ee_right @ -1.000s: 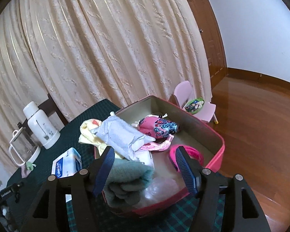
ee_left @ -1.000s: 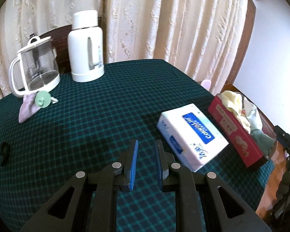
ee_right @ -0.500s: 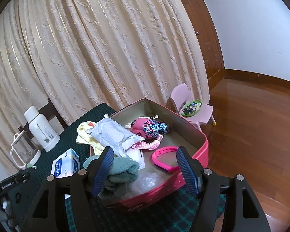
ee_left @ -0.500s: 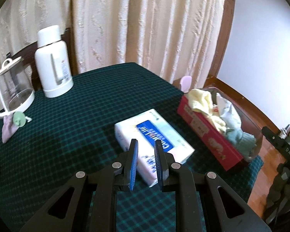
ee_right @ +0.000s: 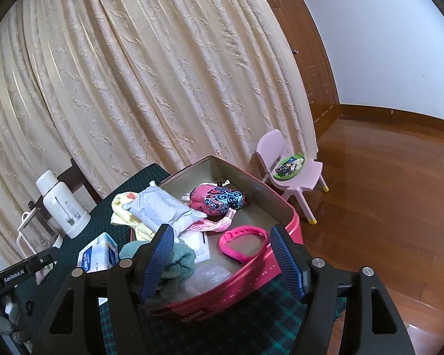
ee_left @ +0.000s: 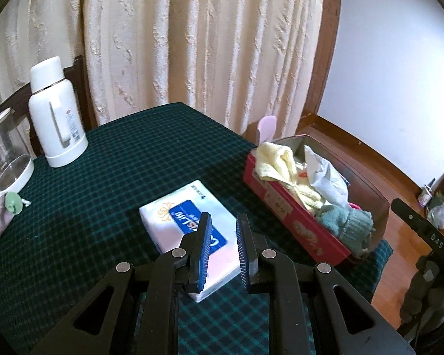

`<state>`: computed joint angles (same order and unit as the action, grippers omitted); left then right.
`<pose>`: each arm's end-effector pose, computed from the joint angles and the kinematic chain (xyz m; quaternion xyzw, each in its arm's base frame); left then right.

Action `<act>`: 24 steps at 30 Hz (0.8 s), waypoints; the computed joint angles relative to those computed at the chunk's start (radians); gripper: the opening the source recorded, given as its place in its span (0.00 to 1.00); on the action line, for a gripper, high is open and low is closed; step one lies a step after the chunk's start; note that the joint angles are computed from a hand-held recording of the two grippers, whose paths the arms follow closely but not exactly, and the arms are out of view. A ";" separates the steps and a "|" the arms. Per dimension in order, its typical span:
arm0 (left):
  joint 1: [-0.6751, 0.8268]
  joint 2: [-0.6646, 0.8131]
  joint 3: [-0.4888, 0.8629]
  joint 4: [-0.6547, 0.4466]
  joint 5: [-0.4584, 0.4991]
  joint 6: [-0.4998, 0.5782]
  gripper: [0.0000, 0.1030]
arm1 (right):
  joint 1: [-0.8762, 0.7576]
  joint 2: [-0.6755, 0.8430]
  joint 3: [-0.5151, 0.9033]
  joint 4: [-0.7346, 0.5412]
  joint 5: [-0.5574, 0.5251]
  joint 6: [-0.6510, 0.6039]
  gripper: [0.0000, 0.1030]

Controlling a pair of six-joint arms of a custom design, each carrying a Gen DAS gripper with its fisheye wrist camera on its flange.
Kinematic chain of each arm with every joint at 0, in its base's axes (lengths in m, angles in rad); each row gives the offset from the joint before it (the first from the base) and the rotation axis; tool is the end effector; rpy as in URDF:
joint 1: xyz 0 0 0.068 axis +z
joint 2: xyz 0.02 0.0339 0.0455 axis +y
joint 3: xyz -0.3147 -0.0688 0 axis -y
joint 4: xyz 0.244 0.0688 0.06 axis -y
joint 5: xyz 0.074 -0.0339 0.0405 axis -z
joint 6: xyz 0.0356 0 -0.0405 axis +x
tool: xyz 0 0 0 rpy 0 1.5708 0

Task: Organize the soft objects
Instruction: 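Move the left gripper over the black scrunchie on the tablecloth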

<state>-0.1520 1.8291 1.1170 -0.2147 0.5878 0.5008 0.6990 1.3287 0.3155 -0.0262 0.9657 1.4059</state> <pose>0.3791 -0.0780 0.2209 0.3779 0.8306 -0.2181 0.3460 0.1508 0.0885 0.1625 0.4102 0.7596 -0.0200 0.5044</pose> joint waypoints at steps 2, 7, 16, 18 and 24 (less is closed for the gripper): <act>0.008 0.003 0.003 0.005 -0.006 -0.009 0.21 | 0.002 -0.003 -0.010 0.012 0.005 0.004 0.73; 0.057 0.029 0.010 0.011 -0.025 -0.030 0.29 | -0.024 0.016 -0.029 0.090 -0.023 -0.028 0.76; 0.195 0.135 0.088 0.008 -0.075 -0.046 0.48 | -0.011 0.063 0.028 0.119 -0.028 -0.099 0.77; 0.237 0.164 0.117 0.015 -0.082 -0.059 0.56 | -0.012 0.076 0.044 0.118 -0.029 -0.112 0.77; 0.358 0.279 0.255 0.013 -0.141 -0.125 0.57 | -0.019 0.114 0.088 0.123 -0.041 -0.147 0.77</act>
<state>0.2064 2.1085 1.3724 -0.2020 0.4471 0.3757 0.6798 1.4430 0.4036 0.0970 0.9247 1.2585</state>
